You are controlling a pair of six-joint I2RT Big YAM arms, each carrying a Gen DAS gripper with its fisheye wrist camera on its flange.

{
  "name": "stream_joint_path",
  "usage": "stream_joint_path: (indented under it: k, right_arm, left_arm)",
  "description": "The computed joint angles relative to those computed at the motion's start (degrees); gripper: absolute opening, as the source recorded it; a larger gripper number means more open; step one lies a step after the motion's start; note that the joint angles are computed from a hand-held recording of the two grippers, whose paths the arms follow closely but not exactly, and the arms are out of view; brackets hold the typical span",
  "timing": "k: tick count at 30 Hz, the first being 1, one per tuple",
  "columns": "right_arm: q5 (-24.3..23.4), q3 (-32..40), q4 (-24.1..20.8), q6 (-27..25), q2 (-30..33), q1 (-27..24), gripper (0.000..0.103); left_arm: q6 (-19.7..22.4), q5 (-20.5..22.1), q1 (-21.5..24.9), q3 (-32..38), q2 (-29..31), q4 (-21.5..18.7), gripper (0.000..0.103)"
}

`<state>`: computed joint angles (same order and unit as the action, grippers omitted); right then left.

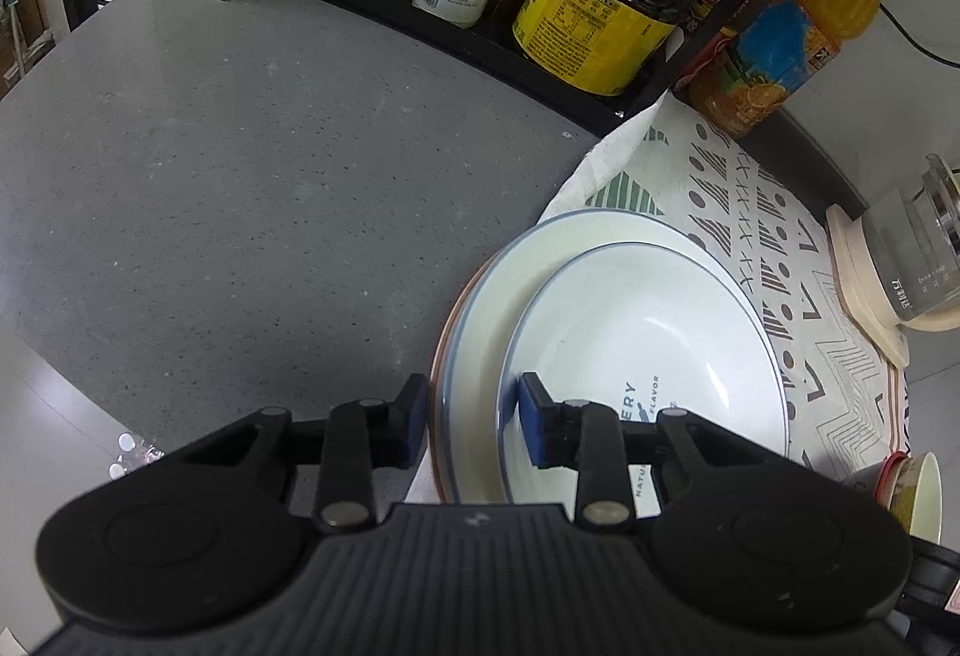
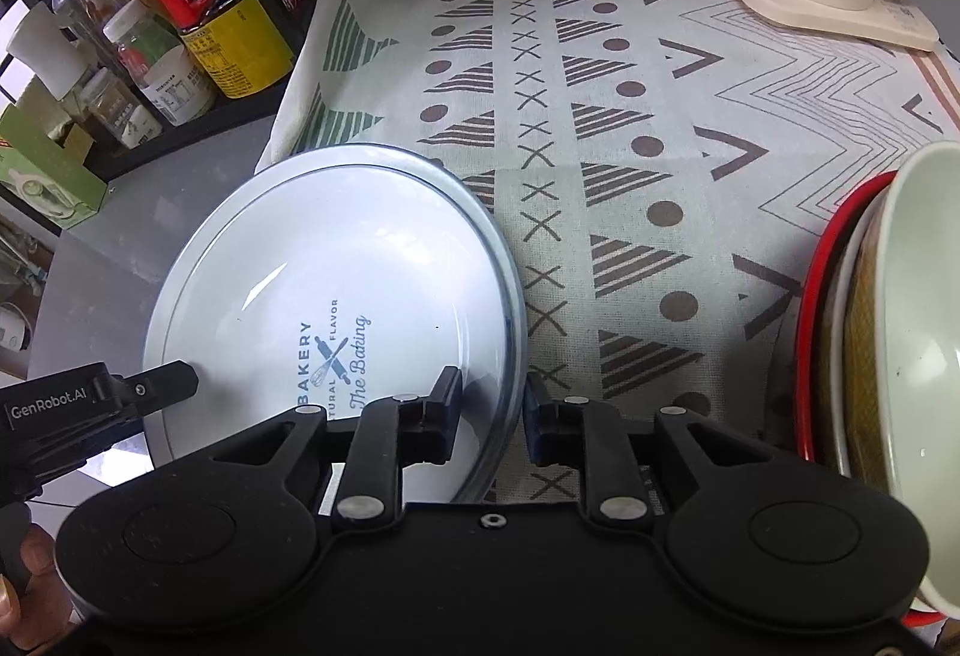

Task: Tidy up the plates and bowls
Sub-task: 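Lower the BAKERY plate onto the Sweet plate and open both grippers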

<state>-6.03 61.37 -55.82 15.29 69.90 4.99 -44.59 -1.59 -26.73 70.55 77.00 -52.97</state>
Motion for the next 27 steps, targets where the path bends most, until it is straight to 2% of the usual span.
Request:
stream_joint_path:
  k: [7, 12, 14, 16, 17, 19, 22, 23, 27]
  right_arm:
    - [0.18, 0.0, 0.26, 0.31, 0.41, 0.28, 0.028]
    - [0.31, 0.2, 0.07, 0.61, 0.69, 0.4, 0.029]
    - [0.64, 0.38, -0.21, 0.72, 0.69, 0.47, 0.03]
    - [1.4, 0.33, -0.04, 0.58, 0.22, 0.62, 0.032]
    - [1.21, 0.33, 0.1, 0.34, -0.05, 0.6, 0.033]
    - [0.66, 0.43, 0.31, 0.27, -0.7, 0.54, 0.046]
    - [0.86, 0.51, 0.6, 0.28, -1.91, 0.38, 0.056]
    - [0.57, 0.53, 0.59, 0.18, -2.31, 0.22, 0.058]
    - [0.74, -0.3, 1.29, -0.71, -5.12, -0.16, 0.081]
  left_arm:
    - [0.52, 0.12, 0.39, -0.08, 0.0, 0.46, 0.027]
    - [2.34, 0.12, 0.52, 2.66, 1.8, -3.24, 0.031]
    - [2.31, 0.64, 0.72, 3.13, 1.98, -4.3, 0.035]
    - [1.86, 1.27, 0.97, 3.54, 2.06, -5.33, 0.049]
    - [1.75, 1.15, 0.96, 3.65, 1.92, -5.59, 0.052]
    - [1.95, 0.73, 0.82, 3.89, 1.45, -5.85, 0.069]
    - [3.45, 1.5, 0.78, 4.51, 0.67, -6.02, 0.08]
    - [3.78, 1.28, 0.66, 4.9, 0.53, -6.58, 0.082]
    - [4.94, 1.45, 0.47, 5.29, -0.59, -7.06, 0.085]
